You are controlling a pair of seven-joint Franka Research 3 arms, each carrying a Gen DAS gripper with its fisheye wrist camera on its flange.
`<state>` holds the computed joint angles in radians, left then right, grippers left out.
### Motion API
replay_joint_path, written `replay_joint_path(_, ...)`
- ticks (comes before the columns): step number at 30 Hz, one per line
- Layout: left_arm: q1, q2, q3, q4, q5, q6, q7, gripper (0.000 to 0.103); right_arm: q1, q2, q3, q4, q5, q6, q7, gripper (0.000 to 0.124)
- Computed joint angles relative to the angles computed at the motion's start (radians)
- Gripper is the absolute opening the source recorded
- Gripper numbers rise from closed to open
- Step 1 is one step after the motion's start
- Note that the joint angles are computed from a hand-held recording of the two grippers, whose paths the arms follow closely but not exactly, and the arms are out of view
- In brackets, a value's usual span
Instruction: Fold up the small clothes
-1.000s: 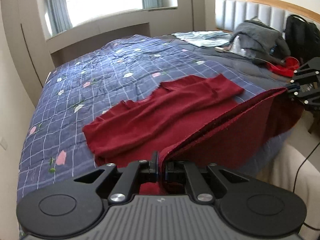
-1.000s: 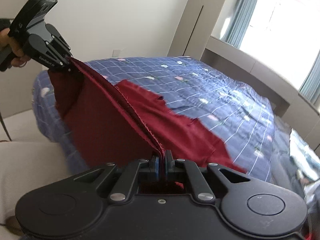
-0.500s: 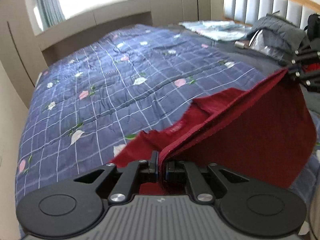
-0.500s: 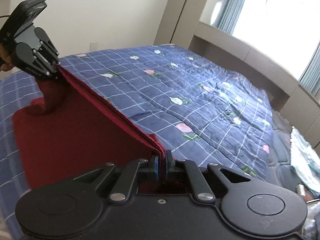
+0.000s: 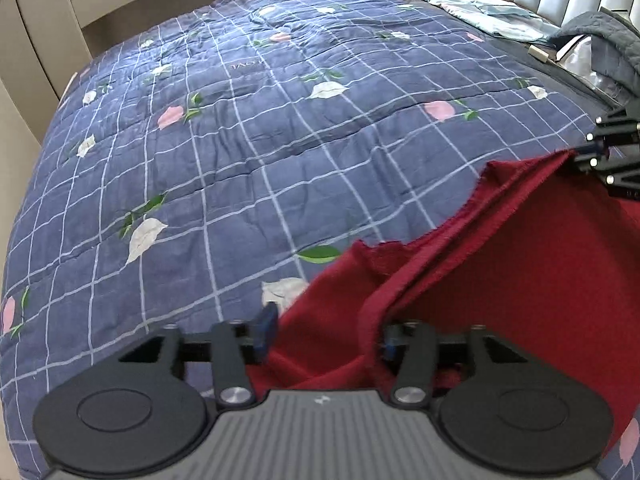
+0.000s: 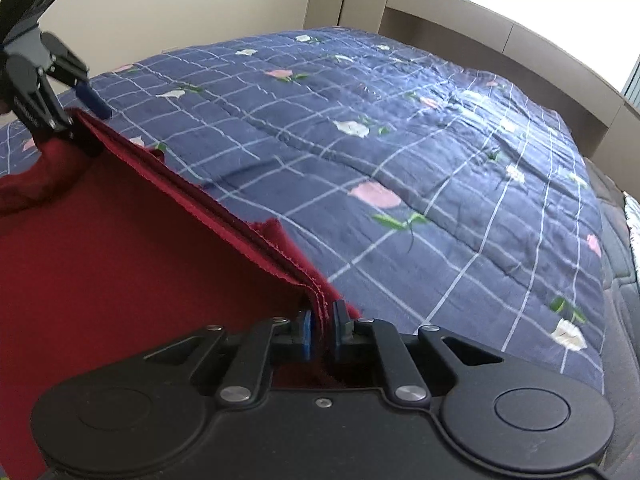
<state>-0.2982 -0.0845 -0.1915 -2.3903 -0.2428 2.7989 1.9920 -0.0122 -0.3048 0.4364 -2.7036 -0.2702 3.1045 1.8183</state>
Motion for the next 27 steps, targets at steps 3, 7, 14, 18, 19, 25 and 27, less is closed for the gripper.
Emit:
replay_joint_path(3, 0.006, 0.011, 0.017, 0.037, -0.037, -0.049, 0.090, 0.084, -0.002, 0.018, -0.004, 0.003, 0.003, 0.009, 0.003, 0.014)
replay_joint_path(7, 0.017, 0.009, 0.027, 0.066, -0.089, -0.090, 0.277, 0.092, -0.003, 0.042, -0.006, 0.016, -0.001, 0.006, 0.007, 0.017)
replay_joint_path(14, 0.048, 0.020, 0.031, 0.121, -0.139, -0.191, 0.425, 0.098, 0.048, 0.053, -0.061, 0.027, -0.007, -0.015, -0.015, 0.018)
replay_joint_path(18, 0.081, 0.042, 0.035, 0.182, -0.182, -0.306, 0.444, 0.099, 0.068, 0.057, -0.083, 0.033, -0.010, -0.024, -0.026, 0.018)
replay_joint_path(19, 0.090, 0.042, 0.036, 0.190, -0.195, -0.324, 0.454, 0.099, 0.075, 0.059, -0.090, 0.034, -0.007, -0.026, -0.029, 0.018)
replay_joint_path(25, 0.130, 0.029, 0.040, 0.200, -0.171, -0.358, 0.409, 0.101, 0.072, 0.060, -0.088, 0.043, -0.026, -0.040, -0.011, 0.024)
replay_joint_path(27, 0.134, 0.021, 0.038, 0.186, -0.153, -0.336, 0.394, 0.102, 0.092, 0.059, -0.112, 0.043, -0.013, -0.042, -0.017, 0.027)
